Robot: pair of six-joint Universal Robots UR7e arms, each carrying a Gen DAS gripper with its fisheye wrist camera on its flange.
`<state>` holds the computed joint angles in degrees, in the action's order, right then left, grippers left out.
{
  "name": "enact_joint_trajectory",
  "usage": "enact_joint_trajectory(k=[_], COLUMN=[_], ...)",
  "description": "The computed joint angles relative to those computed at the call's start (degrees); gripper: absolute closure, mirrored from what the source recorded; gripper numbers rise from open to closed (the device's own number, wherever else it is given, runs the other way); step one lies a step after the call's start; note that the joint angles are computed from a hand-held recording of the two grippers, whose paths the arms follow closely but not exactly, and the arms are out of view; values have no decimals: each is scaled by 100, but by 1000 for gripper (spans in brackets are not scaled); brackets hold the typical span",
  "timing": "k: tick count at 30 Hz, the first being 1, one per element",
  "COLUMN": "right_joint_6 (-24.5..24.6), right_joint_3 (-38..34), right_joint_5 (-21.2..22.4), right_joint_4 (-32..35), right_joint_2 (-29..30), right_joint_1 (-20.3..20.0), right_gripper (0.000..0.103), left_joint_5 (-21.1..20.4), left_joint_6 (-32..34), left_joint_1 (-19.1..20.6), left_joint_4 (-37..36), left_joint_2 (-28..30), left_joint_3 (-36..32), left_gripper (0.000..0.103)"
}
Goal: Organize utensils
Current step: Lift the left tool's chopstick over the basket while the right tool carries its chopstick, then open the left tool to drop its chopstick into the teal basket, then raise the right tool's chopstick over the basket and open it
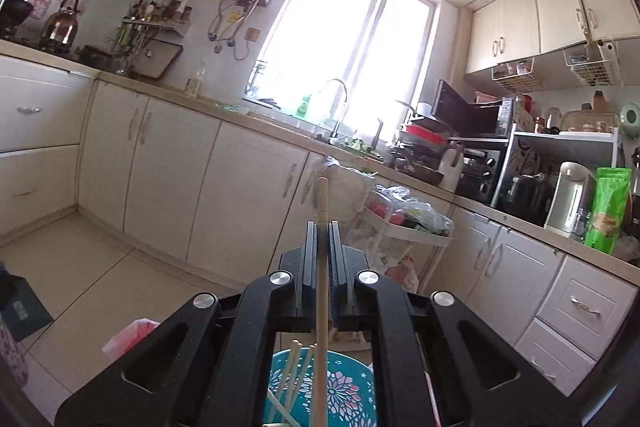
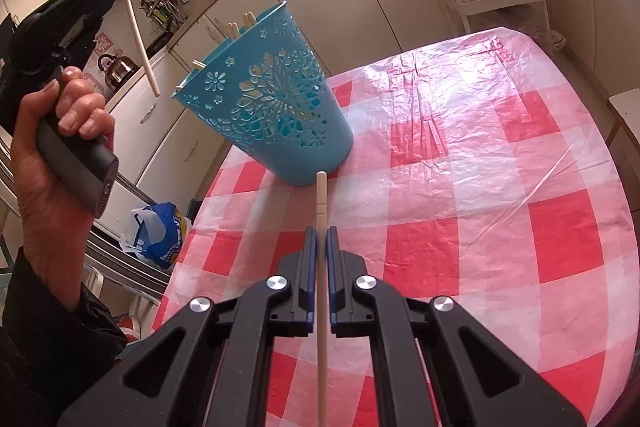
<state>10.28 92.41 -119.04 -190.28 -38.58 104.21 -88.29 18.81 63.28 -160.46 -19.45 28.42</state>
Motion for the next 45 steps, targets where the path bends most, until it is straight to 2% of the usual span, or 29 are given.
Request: enact_joint_trajectory(k=[5, 7, 16, 27, 29, 34, 37, 45], right_joint_6=[21, 34, 28, -16, -21, -37, -81, -181], right_joint_3=[-45, -54, -165, -184, -156, -111, -84, -55], right_joint_5=[36, 25, 42, 119, 136, 143, 127, 89], right_joint_4=[46, 63, 83, -44, -103, -203, -324, -630], right_joint_2=[29, 39, 90, 91, 78, 63, 54, 58], right_joint_1=[-14, -20, -28, 38, 54, 91, 110, 159], right_gripper=[97, 97, 97, 97, 97, 97, 97, 97], left_joint_5=[215, 295, 574, 878, 993, 1303, 1627, 2168], left_joint_6=[-134, -97, 420, 930, 1003, 1177, 1218, 1059], left_joint_1=[32, 19, 40, 61, 43, -33, -106, -223], left_joint_4=[-287, -424, -674, -804, -703, -624, -619, -453], left_joint_2=[447, 513, 532, -9, -124, -426, -638, -1290], left_joint_3=[-693, -724, -269, 888, 1060, 1556, 1898, 2707], left_gripper=[98, 98, 98, 97, 94, 67, 56, 38])
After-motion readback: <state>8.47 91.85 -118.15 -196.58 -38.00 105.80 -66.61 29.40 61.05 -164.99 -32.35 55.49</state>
